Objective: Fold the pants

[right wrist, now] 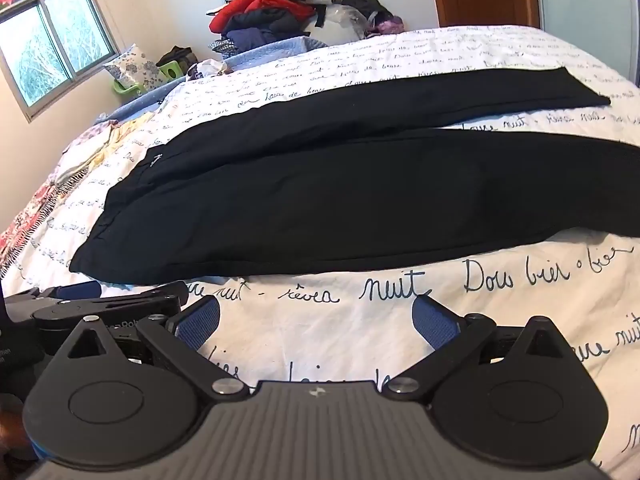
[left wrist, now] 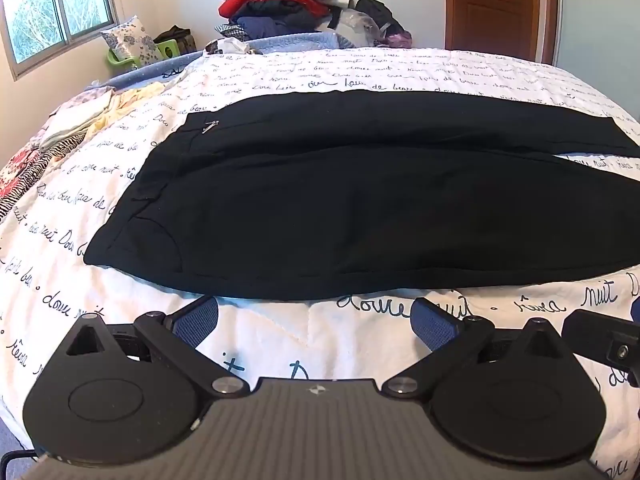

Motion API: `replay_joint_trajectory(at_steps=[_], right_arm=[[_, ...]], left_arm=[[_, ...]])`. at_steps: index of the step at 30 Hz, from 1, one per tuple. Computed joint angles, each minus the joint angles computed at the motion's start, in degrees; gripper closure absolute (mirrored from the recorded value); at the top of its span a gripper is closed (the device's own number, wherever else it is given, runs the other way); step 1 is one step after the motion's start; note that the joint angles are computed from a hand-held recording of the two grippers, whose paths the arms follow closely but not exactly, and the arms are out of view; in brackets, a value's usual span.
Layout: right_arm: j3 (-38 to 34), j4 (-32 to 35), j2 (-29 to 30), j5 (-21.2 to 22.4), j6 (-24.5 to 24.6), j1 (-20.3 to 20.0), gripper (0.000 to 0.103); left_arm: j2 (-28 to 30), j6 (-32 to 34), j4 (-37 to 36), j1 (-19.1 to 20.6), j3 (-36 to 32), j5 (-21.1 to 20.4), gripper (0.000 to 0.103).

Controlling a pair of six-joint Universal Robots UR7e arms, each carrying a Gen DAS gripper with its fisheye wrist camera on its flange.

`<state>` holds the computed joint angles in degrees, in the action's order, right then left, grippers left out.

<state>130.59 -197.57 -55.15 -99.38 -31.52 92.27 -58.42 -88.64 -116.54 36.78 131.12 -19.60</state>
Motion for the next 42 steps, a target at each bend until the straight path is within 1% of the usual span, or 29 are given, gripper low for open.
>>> replay_joint_trajectory(at_steps=[7, 20, 26, 42], right_arm=[[0.0, 0.1, 0.2, 0.2, 0.1, 0.0, 0.0], [0.1, -0.3, 0.5, 0.3, -0.9, 0.1, 0.0], [0.2, 0.0, 0.3, 0.6, -1.0, -0.1, 0.0], [0.9, -2.5, 0.8, 1.7, -4.1, -0.1, 0.0]], left_arm=[[-0.1, -0.1, 0.1, 0.2, -0.2, -0.1, 0.001], [0.1, 2.2, -3.3, 0.6, 0.4, -0.3, 0.001], [0.2, 2.4, -3.5, 0.7, 0.5, -0.2, 0.001], [-0.1, 2.3, -3.8, 0.6, 0.8, -0.4, 0.001]])
